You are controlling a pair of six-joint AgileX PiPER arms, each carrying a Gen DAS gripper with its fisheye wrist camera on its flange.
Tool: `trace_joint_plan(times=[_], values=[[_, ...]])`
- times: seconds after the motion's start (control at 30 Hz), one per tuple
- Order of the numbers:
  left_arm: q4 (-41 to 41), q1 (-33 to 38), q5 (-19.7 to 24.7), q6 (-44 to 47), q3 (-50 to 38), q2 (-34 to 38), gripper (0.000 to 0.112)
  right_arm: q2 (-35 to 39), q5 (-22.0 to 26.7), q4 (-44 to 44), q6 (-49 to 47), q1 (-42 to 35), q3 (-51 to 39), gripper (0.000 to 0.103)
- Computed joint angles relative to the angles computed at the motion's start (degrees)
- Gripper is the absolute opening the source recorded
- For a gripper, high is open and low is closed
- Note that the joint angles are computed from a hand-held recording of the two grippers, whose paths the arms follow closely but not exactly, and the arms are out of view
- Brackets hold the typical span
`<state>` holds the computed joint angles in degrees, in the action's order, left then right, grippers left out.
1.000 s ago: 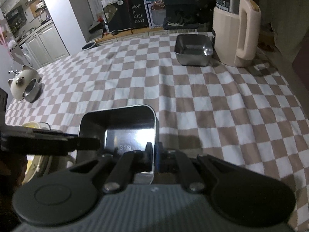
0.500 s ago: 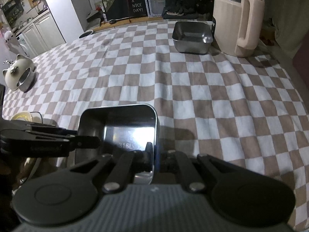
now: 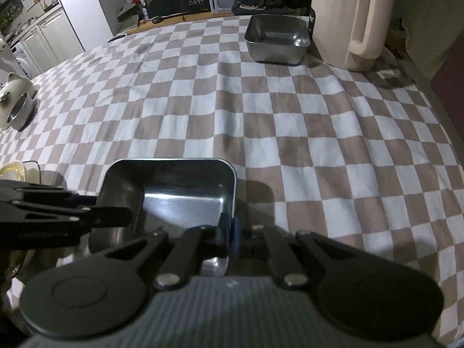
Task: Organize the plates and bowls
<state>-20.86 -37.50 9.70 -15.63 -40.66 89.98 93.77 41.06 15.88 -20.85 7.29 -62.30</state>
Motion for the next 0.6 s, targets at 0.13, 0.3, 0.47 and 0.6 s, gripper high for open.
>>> trace_joint_plan(times=[0.13,0.3,0.47,0.6], values=[[4.64,-0.6,0.67,-4.02,-0.37,-0.1,0.029,0.84,-0.69,-0.74,1.06,0.51,-0.35,0.005],[-2.42,0.13,1.51,3.55,-0.53,-0.17,0.045,1.15,0.11,0.11,0.72,0.25,-0.84,0.005],[12.21,-1.23,2.91,-9.3,-1.52,-0.42,0.072,0.5,1.23,0.42,0.68,0.28,-0.64,0.012],[16.85,-1.44,4.26,-13.91,-2.17,-0.65,0.085,-0.7,1.78,1.39,-0.82,0.0,0.1,0.03]])
